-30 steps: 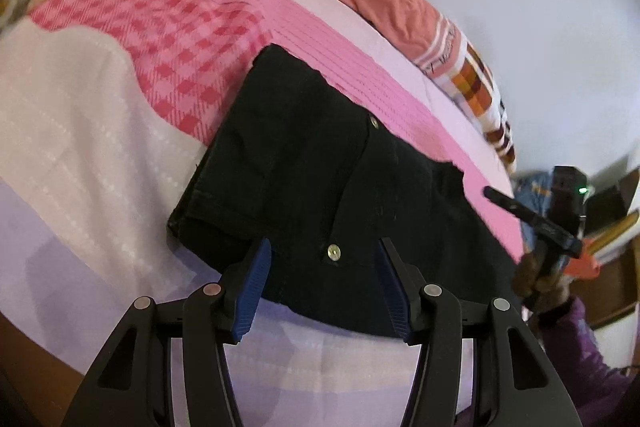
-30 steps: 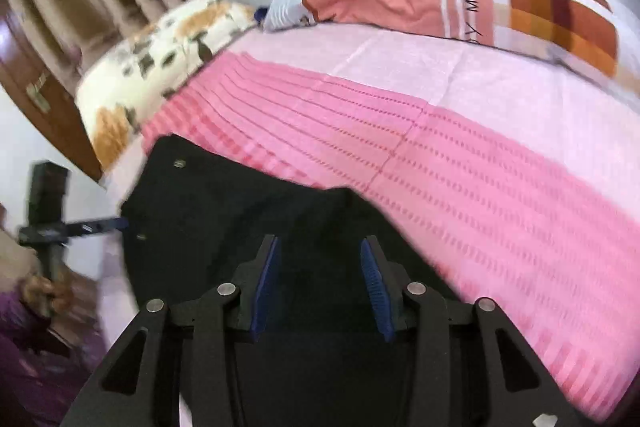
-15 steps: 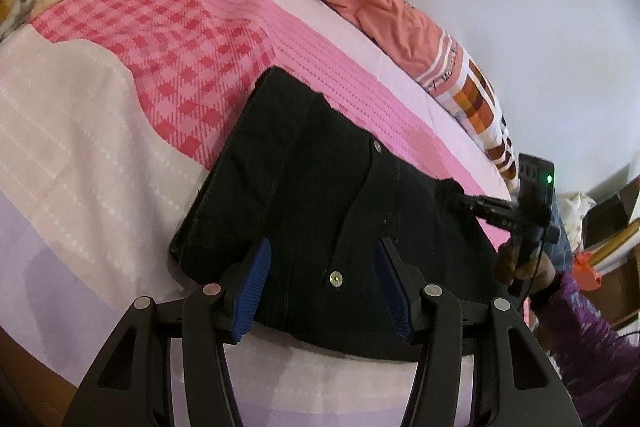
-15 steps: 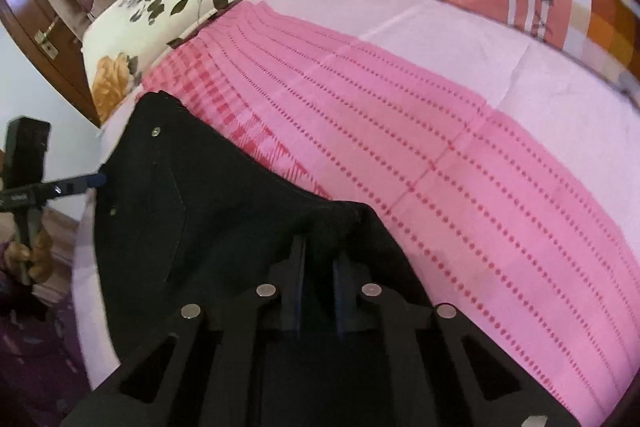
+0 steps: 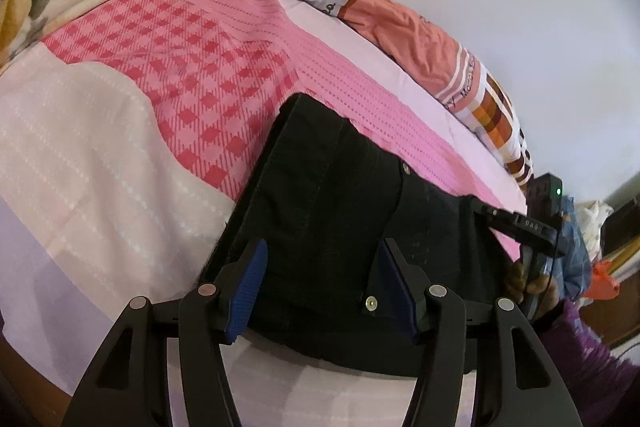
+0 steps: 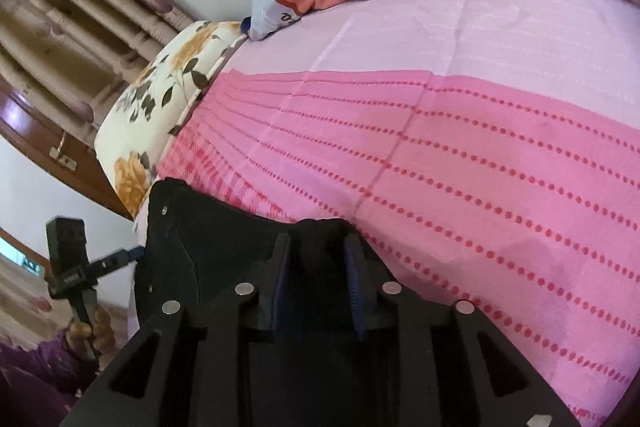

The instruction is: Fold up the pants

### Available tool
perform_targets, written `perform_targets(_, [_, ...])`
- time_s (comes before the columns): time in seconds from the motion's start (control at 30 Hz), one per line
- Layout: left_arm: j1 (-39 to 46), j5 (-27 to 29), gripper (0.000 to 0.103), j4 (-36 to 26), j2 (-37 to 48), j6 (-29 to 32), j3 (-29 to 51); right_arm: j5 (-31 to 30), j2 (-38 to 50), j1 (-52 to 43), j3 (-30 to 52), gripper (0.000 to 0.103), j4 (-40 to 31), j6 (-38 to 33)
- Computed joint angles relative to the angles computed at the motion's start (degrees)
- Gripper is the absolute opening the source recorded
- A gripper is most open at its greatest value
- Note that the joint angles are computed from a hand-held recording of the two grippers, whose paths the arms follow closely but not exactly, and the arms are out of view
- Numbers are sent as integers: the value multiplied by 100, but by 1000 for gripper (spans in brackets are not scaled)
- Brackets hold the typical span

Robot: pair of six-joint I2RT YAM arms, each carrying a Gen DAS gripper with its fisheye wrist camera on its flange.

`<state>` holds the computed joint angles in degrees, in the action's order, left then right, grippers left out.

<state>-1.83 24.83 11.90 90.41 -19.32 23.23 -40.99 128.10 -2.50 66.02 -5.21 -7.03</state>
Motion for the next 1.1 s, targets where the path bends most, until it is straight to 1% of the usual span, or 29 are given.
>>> perform_targets(0.07, [80, -171, 58, -134, -204, 40, -13, 204, -253, 31, -267, 26, 256, 135])
perform_targets(0.13, [210, -436, 59, -394, -433, 177, -8, 658, -626, 62, -657, 29, 661, 249])
perform_targets(0.17, [332, -419, 59, -437, -474, 199, -21, 782, -864, 24, -919, 29, 906, 371])
perform_targets(0.2, [502, -299, 59, -455, -526, 193, -57, 748, -1023, -21, -1090, 29, 1046, 467])
perform_targets(0.27, [912, 94, 59, -496, -561, 155, -119, 462, -1415, -68, -1510, 29, 1239, 531])
perform_targets(0.3, [1072, 271, 59, -565, -556, 146, -145, 444, -1648, -8, -1753, 34, 1313, 481])
perform_targets(0.33, [1201, 474, 59, -673, -516, 176, -159, 467, -1797, 54, -1916, 45, 1358, 426])
perform_targets(0.37, [1284, 631, 59, -779, -498, 213, -178, 546, -2017, 173, -2171, 50, 1427, 358])
perform_targets(0.4, [1339, 824, 59, -835, -440, 228, -225, 596, -2146, 250, -2346, 52, 1483, 341])
perform_targets(0.47, [1330, 1119, 59, -871, -252, 239, -334, 658, -2325, 332, -2620, 52, 1559, 390])
perform_targets(0.53, [1118, 1189, 59, -862, 13, 251, -309, 608, -2442, 320, -2846, 52, 1677, 494])
perform_targets(0.6, [858, 1202, 59, -724, 51, 160, -312, 551, -2568, 267, -3050, 52, 1798, 626])
perform_targets(0.63, [668, 1063, 59, -627, -6, 105, -314, 496, -2607, 243, -3130, 52, 1832, 710])
perform_targets(0.67, [388, 706, 58, -673, -54, 114, -222, 454, -2639, 212, -3184, 52, 1836, 768])
perform_targets(0.73, [89, 305, 56, -787, -38, 97, -39, 412, -2758, 153, -3384, 52, 1930, 872])
perform_targets(0.77, [60, 210, 50, -799, -78, 94, -16, 401, -2813, 141, -3468, 52, 1962, 908])
perform_targets(0.8, [32, 58, 28, -877, -157, 113, 24, 417, -2866, 115, -3572, 52, 1999, 932])
perform_targets(0.9, [-132, -259, 27, -1052, -552, 150, 89, 539, -2892, 36, -3831, 52, 2197, 945])
perform_targets(0.93, [-284, -463, 26, -1102, -649, 214, 143, 521, -2822, -57, -3916, 52, 2296, 987])
perform_targets(0.97, [-330, -532, 26, -1051, -643, 248, 155, 461, -2719, -157, -3954, 52, 2358, 1042])
perform_targets(1.03, [-281, -543, 26, -937, -527, 364, 199, 324, -2547, -356, -4049, 52, 2506, 1150])
perform_targets(1.1, [-237, -624, 26, -864, -42, 495, 297, 246, -2506, -493, -4092, 52, 2523, 1168])
